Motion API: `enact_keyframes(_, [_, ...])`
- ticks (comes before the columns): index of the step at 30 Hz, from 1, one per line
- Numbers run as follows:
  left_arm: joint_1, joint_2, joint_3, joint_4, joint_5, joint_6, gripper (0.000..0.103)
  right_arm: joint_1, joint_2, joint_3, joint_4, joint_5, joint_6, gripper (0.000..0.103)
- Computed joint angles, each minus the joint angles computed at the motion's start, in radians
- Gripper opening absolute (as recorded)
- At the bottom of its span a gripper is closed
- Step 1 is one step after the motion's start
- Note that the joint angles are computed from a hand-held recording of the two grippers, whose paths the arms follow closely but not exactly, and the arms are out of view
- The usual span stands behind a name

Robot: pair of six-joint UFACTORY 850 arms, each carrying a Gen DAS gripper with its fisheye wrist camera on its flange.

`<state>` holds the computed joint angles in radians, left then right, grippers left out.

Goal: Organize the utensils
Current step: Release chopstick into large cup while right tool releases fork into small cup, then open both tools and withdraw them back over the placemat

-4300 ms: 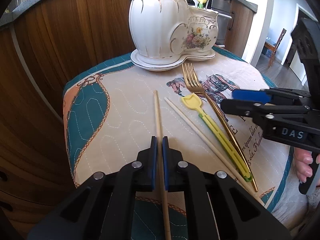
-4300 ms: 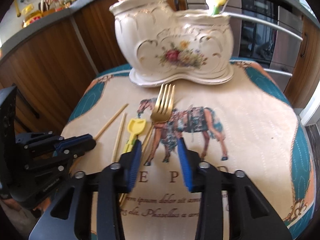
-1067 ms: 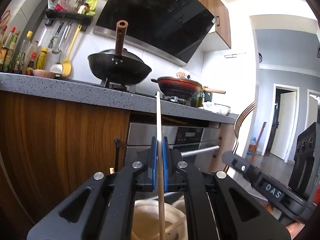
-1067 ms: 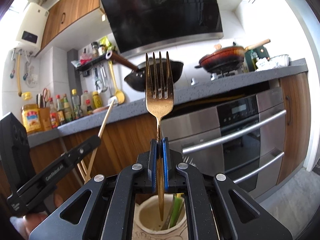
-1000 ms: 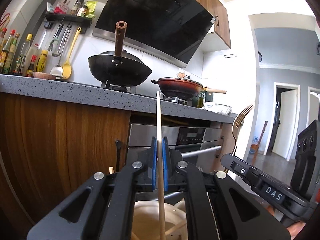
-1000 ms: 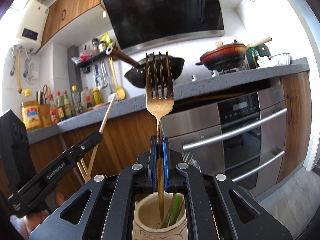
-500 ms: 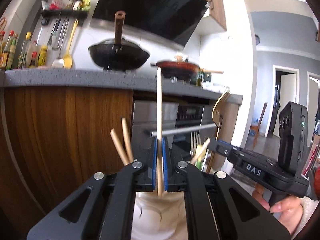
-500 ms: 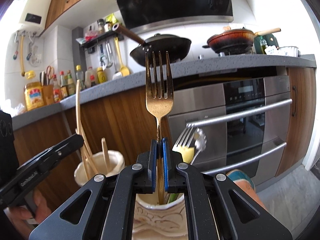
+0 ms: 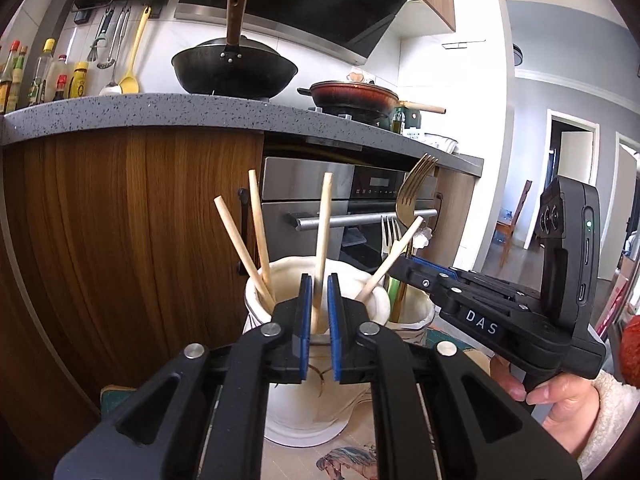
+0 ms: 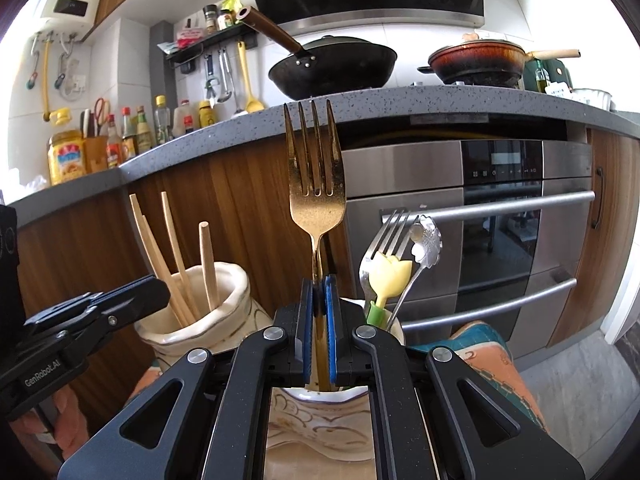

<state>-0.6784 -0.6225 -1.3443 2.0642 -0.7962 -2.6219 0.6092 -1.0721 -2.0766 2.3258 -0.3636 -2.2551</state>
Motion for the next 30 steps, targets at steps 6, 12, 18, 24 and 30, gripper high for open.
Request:
enact_keyframes(6, [-0.002, 0.003, 0.006, 0.006, -0.013, -0.02, 0.027, -0.004, -0.034, -0.062, -0.108, 0.009, 0.144, 0.007])
enact_keyframes(12, [-0.01, 0.002, 0.001, -0.004, -0.02, 0.005, 0.035, -0.005, -0.099, -0.186, -0.316, 0.036, 0.385, 0.009])
enact_keyframes(18, [-0.012, 0.002, -0.001, -0.008, -0.032, 0.011, 0.036, -0.008, -0.101, -0.186, -0.307, 0.025, 0.387, 0.019])
enact_keyframes(24, [-0.013, 0.01, 0.009, -0.015, -0.042, 0.01, 0.037, -0.007, -0.09, -0.165, -0.26, 0.027, 0.348, 0.029])
enact_keyframes(30, [-0.028, 0.033, 0.04, -0.049, -0.09, 0.011, 0.053, -0.01, -0.007, -0.024, -0.012, -0.01, 0.094, 0.049])
